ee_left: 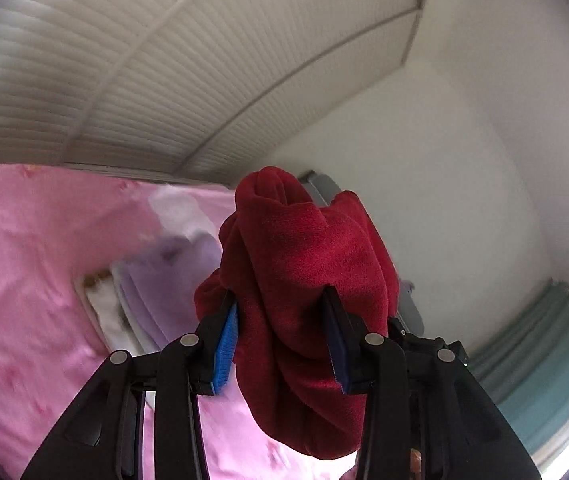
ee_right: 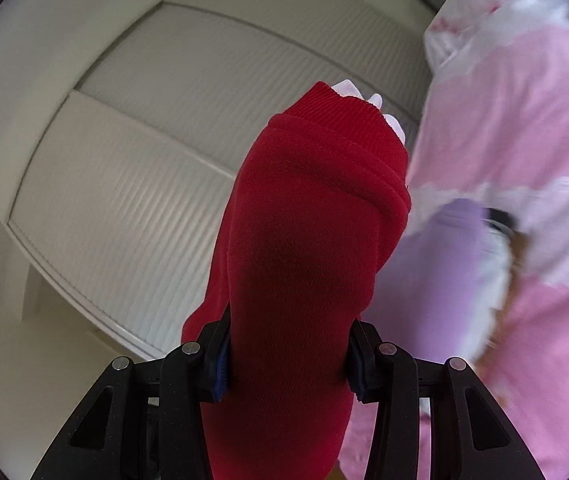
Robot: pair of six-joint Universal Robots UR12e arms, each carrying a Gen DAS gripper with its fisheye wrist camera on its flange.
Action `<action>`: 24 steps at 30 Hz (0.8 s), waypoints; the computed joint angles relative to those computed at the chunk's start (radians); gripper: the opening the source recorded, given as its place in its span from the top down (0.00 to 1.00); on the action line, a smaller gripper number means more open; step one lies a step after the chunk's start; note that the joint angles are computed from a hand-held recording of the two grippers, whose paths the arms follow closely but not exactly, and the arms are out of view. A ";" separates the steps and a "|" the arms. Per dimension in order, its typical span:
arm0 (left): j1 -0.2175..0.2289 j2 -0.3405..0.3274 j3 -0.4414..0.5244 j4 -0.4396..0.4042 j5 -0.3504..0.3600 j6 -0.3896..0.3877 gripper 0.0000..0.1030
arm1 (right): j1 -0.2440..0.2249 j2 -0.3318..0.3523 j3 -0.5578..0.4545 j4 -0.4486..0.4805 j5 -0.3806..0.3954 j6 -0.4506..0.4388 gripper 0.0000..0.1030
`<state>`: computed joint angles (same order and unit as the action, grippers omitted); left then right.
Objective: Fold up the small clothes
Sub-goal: 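Carry the bundle onto the stack of folded clothes and open both grippers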
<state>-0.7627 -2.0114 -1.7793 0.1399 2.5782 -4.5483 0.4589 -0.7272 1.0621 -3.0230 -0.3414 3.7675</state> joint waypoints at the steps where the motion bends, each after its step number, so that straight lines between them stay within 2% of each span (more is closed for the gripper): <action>1: 0.013 0.006 -0.017 0.006 -0.009 -0.011 0.61 | 0.010 0.008 -0.018 0.047 -0.010 -0.035 0.55; 2: 0.028 0.011 -0.039 0.014 -0.023 -0.027 0.61 | 0.020 0.020 -0.042 0.126 -0.025 -0.088 0.55; 5: 0.071 0.002 -0.106 0.073 -0.124 -0.088 0.61 | 0.036 0.043 -0.075 0.291 -0.094 -0.183 0.55; 7: 0.084 -0.013 -0.114 0.101 -0.145 -0.075 0.61 | 0.037 0.060 -0.085 0.360 -0.130 -0.201 0.55; 12: 0.093 -0.044 -0.093 0.131 -0.139 0.006 0.60 | 0.033 0.076 -0.090 0.351 -0.145 -0.174 0.52; 13: 0.092 -0.043 -0.093 0.131 -0.137 0.013 0.58 | 0.033 0.068 -0.083 0.359 -0.156 -0.178 0.49; 14: 0.093 -0.041 -0.091 0.123 -0.138 0.016 0.56 | 0.034 0.037 -0.033 0.345 -0.154 -0.182 0.48; 16: 0.093 -0.032 -0.087 0.099 -0.143 0.003 0.42 | 0.039 0.016 -0.007 0.341 -0.159 -0.175 0.40; 17: 0.090 -0.026 -0.081 0.062 -0.138 -0.014 0.38 | 0.038 0.005 -0.001 0.371 -0.162 -0.196 0.39; 21: 0.085 -0.011 -0.074 0.009 -0.130 -0.025 0.24 | 0.040 -0.047 0.052 0.395 -0.223 -0.243 0.32; 24: 0.073 0.001 -0.072 -0.015 -0.114 -0.040 0.23 | 0.033 -0.089 0.096 0.378 -0.299 -0.269 0.27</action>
